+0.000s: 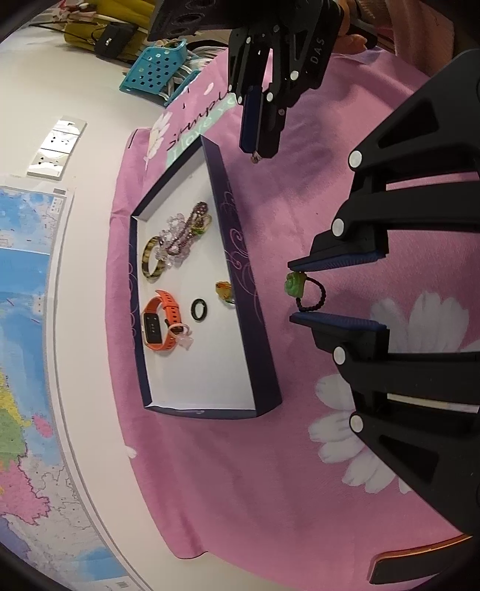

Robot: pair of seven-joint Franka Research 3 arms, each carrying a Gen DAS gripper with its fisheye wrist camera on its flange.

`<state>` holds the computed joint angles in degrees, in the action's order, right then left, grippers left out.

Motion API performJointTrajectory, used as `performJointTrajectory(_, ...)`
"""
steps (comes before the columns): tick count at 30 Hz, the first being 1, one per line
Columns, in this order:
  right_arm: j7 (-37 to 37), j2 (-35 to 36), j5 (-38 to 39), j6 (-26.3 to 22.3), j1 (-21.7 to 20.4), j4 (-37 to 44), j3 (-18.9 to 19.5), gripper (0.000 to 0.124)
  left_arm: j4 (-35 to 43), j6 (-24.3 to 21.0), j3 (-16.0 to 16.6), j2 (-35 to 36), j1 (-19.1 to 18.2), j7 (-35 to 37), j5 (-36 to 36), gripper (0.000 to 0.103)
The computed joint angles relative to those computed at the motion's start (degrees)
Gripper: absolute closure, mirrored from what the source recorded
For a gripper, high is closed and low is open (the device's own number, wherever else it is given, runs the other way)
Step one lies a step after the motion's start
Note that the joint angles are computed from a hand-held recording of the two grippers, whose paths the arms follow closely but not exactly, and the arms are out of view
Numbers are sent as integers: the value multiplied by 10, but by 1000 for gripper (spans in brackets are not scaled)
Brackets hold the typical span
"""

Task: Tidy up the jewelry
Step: 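Grasp the green-stone ring with the left gripper while the right gripper grasps the silver ring, then carry the green-stone ring and silver ring over the box lid with both grippers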

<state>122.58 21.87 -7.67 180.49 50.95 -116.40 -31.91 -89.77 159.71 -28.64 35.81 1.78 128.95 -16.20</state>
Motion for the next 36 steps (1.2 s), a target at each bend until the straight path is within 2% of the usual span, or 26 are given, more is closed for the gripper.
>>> performJointTrajectory(13,-23,7,22,7,-8,16,3,108,10,1,-17,3,4,11,-17,80)
performJointTrajectory(36,-40,20,17,-5,-20,52,6,108,35,6,-17,13,-4,9,-22,80)
